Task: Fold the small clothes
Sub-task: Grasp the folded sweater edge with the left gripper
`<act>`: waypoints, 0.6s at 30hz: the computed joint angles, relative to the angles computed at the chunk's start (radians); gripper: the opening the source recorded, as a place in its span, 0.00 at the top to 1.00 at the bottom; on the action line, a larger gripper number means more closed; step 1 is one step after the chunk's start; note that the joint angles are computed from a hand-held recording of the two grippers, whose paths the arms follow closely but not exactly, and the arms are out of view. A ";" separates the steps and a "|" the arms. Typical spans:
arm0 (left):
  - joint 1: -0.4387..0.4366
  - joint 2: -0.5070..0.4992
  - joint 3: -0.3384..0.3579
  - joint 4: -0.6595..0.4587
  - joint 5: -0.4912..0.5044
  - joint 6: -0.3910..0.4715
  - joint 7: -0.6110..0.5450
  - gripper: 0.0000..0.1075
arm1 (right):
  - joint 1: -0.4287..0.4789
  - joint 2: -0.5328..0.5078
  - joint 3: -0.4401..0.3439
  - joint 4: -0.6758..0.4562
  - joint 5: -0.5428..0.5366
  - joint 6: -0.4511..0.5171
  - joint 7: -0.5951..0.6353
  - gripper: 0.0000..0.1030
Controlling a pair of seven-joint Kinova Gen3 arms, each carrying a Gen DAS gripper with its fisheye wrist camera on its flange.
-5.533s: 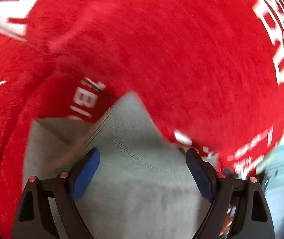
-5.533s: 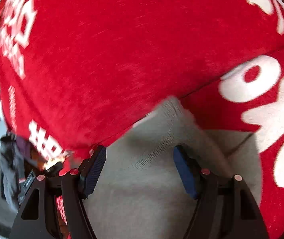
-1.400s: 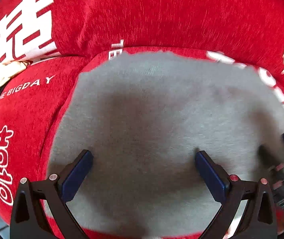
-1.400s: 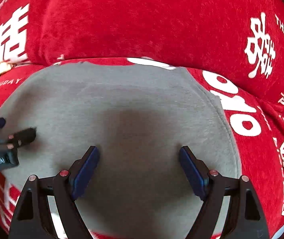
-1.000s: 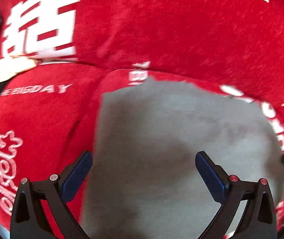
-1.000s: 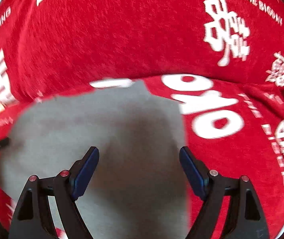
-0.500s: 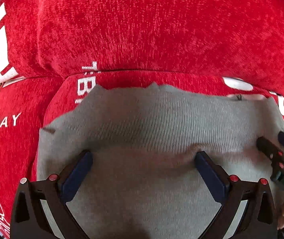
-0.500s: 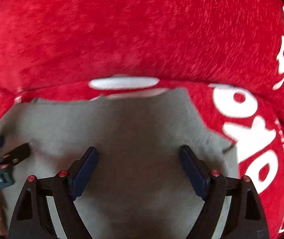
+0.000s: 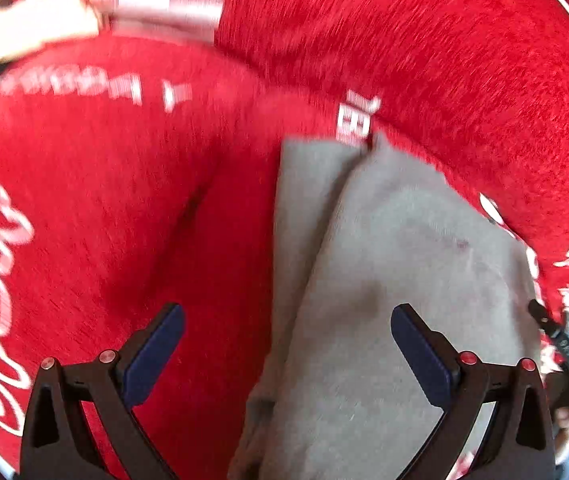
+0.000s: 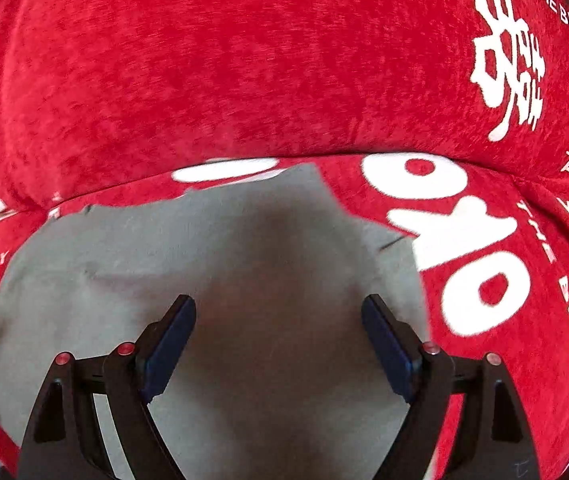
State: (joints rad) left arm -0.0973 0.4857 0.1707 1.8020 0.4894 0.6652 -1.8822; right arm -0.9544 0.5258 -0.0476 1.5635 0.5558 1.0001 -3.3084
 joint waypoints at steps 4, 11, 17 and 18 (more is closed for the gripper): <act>0.075 0.002 -0.001 0.010 -0.036 -0.036 0.008 0.05 | -0.038 0.023 -0.014 -0.067 0.021 0.021 0.039 0.16; 0.240 0.017 -0.014 -0.052 -0.203 -0.072 0.139 0.11 | 0.025 0.160 -0.019 -0.323 -0.088 0.166 0.267 0.16; 0.110 0.013 0.063 -0.042 -0.129 -0.066 0.029 0.43 | 0.085 0.302 0.038 -0.513 -0.208 0.243 0.369 0.12; 0.073 0.017 0.082 -0.041 -0.095 -0.051 -0.012 0.44 | 0.091 0.321 0.044 -0.546 -0.218 0.261 0.381 0.11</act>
